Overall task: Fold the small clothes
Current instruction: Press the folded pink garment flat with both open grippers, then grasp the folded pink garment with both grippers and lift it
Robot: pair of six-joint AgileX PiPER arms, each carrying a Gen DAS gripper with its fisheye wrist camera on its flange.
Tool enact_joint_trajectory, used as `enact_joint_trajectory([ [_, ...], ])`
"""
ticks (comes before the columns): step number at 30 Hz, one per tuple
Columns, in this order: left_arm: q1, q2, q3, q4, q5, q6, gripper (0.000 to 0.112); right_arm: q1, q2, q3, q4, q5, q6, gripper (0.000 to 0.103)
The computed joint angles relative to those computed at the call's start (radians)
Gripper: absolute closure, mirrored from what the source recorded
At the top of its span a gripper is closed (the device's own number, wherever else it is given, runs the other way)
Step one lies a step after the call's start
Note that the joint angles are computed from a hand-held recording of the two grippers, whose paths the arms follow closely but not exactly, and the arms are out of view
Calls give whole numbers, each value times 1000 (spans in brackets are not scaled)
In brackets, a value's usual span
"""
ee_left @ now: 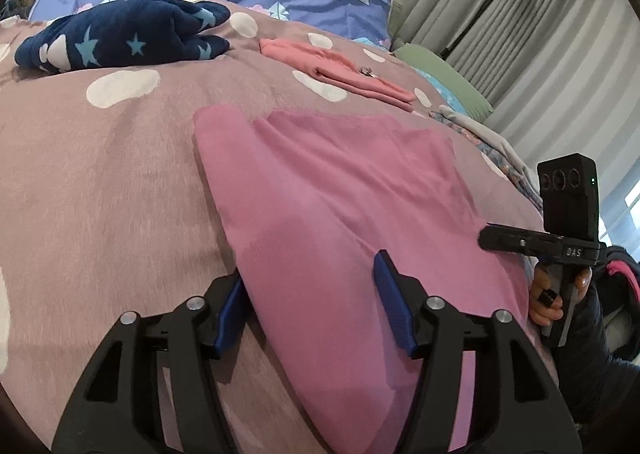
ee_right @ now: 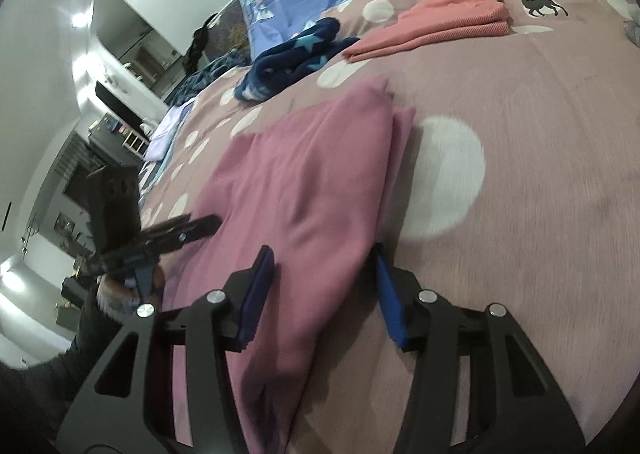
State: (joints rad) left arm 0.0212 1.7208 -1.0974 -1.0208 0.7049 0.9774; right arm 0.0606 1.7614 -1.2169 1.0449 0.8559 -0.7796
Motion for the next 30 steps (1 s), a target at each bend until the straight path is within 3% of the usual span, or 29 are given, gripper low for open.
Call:
enact_joint_trajectory([
  [14, -49, 41, -69, 83, -2, -41, 39, 1, 160, -179, 36, 91, 10, 56],
  [21, -60, 74, -114, 97, 2, -56, 39, 62, 206, -272, -47, 65, 63, 58],
  [23, -68, 72, -116, 113, -14, -66, 44, 67, 198, -254, -45, 41, 54, 64],
  [27, -94, 39, -93, 153, -86, -120, 78, 87, 167, -226, -81, -8, 76, 77],
  [30, -161, -45, -40, 248, -201, -197, 87, 152, 72, -165, -190, -135, 148, 83],
])
